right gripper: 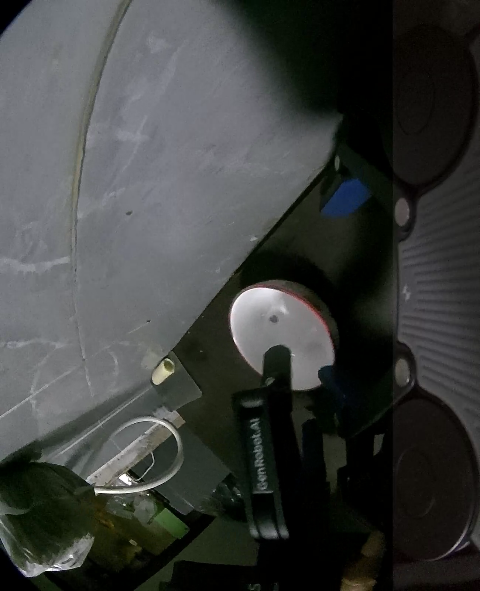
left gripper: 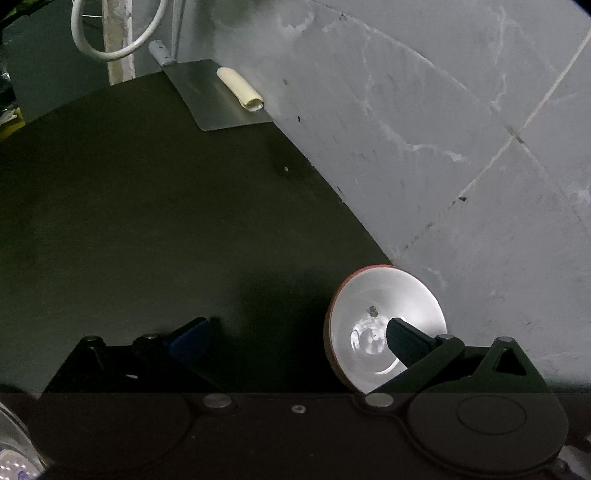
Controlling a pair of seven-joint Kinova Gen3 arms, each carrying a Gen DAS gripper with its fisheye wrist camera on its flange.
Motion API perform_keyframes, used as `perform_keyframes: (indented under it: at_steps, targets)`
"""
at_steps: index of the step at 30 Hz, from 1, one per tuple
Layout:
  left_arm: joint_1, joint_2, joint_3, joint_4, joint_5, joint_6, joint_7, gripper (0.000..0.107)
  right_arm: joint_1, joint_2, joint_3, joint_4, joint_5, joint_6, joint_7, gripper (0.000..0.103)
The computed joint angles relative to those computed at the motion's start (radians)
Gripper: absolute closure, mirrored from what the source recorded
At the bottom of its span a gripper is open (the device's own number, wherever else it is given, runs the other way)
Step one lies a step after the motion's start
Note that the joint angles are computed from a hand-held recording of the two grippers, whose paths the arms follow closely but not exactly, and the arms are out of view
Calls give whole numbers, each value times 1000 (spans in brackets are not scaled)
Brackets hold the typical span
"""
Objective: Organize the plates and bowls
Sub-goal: 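Grasp the rim of the second white bowl with both grippers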
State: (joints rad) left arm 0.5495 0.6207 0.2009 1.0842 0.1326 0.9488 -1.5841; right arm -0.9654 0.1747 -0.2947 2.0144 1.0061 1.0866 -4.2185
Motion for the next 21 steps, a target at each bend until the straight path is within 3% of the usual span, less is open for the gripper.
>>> perform_keyframes:
  at_steps: [4,10,12,15,18,21]
  targets:
    - [-2,11,4,-12,4,11,-4,12,11,6,9,-2,10,-6,1,19]
    - [-35,20,33,-9,58,7,-58,42,30,5,17,-5,6,-41,42,27]
    - [-46,18,41,0,79,3,-72,59,30,7,17,-6,9,-40,53,34]
    - [-53,17,43,8,98,4,-84,74,34,6,20,-8,8,-46,66,42]
    - [-66,14,49,21,120,4,-99,88,40,-1,21,2,13,-62,67,49]
    - [-88,6,64,49,154,-11,-126,93,51,-11,20,20,34,-99,77,56]
